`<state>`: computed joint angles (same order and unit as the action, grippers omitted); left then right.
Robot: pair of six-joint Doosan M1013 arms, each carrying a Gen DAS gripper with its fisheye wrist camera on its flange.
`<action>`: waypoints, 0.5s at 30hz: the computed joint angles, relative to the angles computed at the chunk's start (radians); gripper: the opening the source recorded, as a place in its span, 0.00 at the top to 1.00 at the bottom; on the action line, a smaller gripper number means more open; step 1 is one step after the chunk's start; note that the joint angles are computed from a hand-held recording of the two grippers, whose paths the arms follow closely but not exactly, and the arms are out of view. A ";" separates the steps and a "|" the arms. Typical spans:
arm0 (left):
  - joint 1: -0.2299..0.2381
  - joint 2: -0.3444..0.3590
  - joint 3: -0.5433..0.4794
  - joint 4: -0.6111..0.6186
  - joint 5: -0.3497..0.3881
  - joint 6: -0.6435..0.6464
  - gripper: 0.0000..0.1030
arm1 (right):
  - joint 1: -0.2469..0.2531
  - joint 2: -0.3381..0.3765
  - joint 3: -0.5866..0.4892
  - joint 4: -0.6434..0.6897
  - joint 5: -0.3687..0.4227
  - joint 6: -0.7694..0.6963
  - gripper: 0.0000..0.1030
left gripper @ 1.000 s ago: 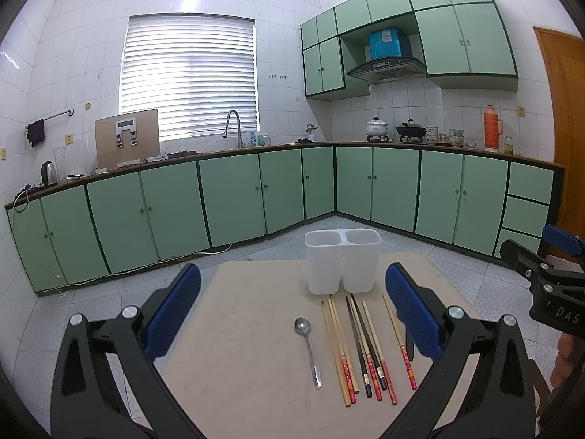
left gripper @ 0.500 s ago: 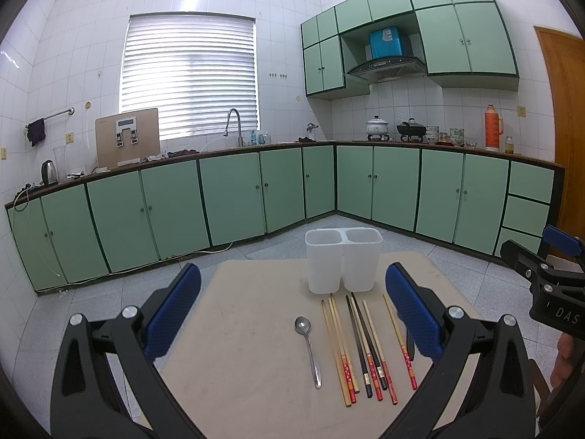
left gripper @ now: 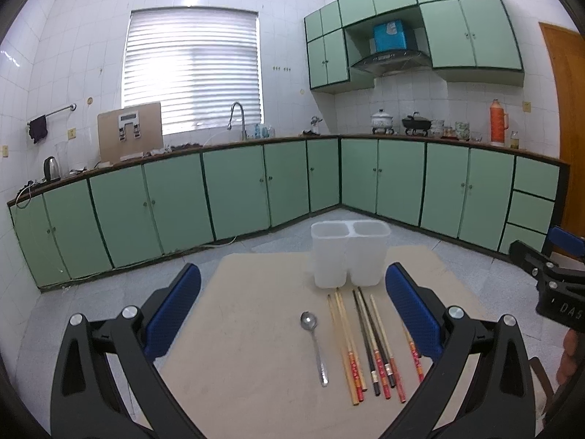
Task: Organize utensils
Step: 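Reach the left tool to the metal spoon while the right tool reaches the black spoon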
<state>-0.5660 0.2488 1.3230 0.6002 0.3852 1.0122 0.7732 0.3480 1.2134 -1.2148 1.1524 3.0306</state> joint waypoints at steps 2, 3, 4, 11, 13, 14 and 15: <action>0.004 0.014 -0.016 -0.007 0.036 0.010 0.05 | -0.011 0.005 -0.005 0.037 0.012 -0.018 0.06; 0.006 0.023 -0.028 -0.018 0.058 0.022 0.05 | -0.019 0.009 -0.011 0.065 0.020 -0.032 0.06; 0.010 0.034 -0.039 -0.037 0.079 0.040 0.05 | -0.027 0.014 -0.016 0.094 0.025 -0.046 0.07; 0.045 0.145 -0.173 -0.228 0.270 0.214 0.05 | -0.104 0.051 -0.058 0.314 0.026 -0.167 0.15; 0.050 0.188 -0.228 -0.266 0.341 0.254 0.05 | -0.128 0.070 -0.080 0.365 0.017 -0.207 0.18; 0.052 0.212 -0.259 -0.281 0.374 0.275 0.05 | -0.133 0.078 -0.092 0.386 0.016 -0.221 0.19; 0.052 0.227 -0.276 -0.292 0.390 0.290 0.05 | -0.148 0.088 -0.107 0.429 0.002 -0.244 0.21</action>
<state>-0.5135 0.4755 1.0467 0.3083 0.7757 1.3026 0.6254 0.4360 1.1061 -0.7859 1.1546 2.7864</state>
